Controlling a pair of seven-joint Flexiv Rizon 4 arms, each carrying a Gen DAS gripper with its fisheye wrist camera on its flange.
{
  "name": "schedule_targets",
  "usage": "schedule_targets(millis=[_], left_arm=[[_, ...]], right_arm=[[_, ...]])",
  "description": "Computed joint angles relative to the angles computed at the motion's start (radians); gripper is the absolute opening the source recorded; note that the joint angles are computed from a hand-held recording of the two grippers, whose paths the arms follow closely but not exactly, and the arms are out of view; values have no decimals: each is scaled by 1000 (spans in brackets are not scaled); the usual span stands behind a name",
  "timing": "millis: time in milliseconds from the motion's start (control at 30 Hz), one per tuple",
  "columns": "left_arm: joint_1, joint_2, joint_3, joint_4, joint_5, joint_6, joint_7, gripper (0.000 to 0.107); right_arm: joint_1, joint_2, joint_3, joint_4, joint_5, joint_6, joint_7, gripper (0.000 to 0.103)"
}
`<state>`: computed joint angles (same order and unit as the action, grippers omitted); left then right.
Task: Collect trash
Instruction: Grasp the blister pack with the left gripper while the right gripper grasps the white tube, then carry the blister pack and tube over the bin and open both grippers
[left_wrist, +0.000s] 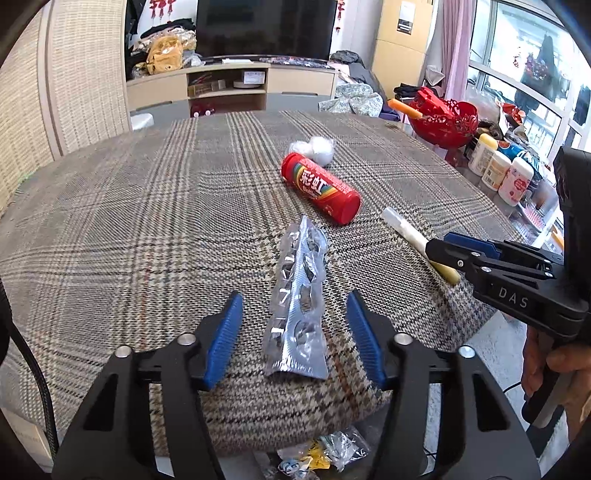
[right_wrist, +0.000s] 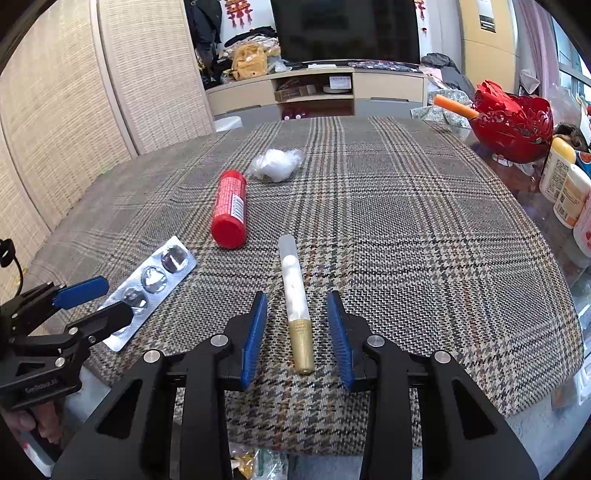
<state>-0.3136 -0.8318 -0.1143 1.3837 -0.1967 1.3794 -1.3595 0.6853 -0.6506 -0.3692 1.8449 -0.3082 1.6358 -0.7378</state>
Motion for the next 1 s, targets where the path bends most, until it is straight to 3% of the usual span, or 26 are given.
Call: schedule_targets(millis=[67, 300, 500, 700, 833, 1000], left_arm=[[-1, -16, 2, -22, -7, -30, -6, 41], [-25, -24, 38, -18, 21, -1, -22, 34], [-22, 7, 35, 37, 45, 22, -19, 31], [-4, 54, 12, 132, 44, 69, -8, 29], [25, 91, -26, 201, 30, 88, 11, 29], [40, 141, -42, 291, 19, 118, 24, 29]], right_arm=[[-30, -6, 43, -14, 30, -18, -34, 28], [63, -7, -71, 42, 16, 28, -10, 17], [74, 33, -64, 93, 38, 27, -46, 15], [142, 71, -115, 163, 48, 30, -57, 15], [122, 110, -68, 196, 60, 33, -62, 14], [34, 160, 70, 231, 74, 40, -65, 14]])
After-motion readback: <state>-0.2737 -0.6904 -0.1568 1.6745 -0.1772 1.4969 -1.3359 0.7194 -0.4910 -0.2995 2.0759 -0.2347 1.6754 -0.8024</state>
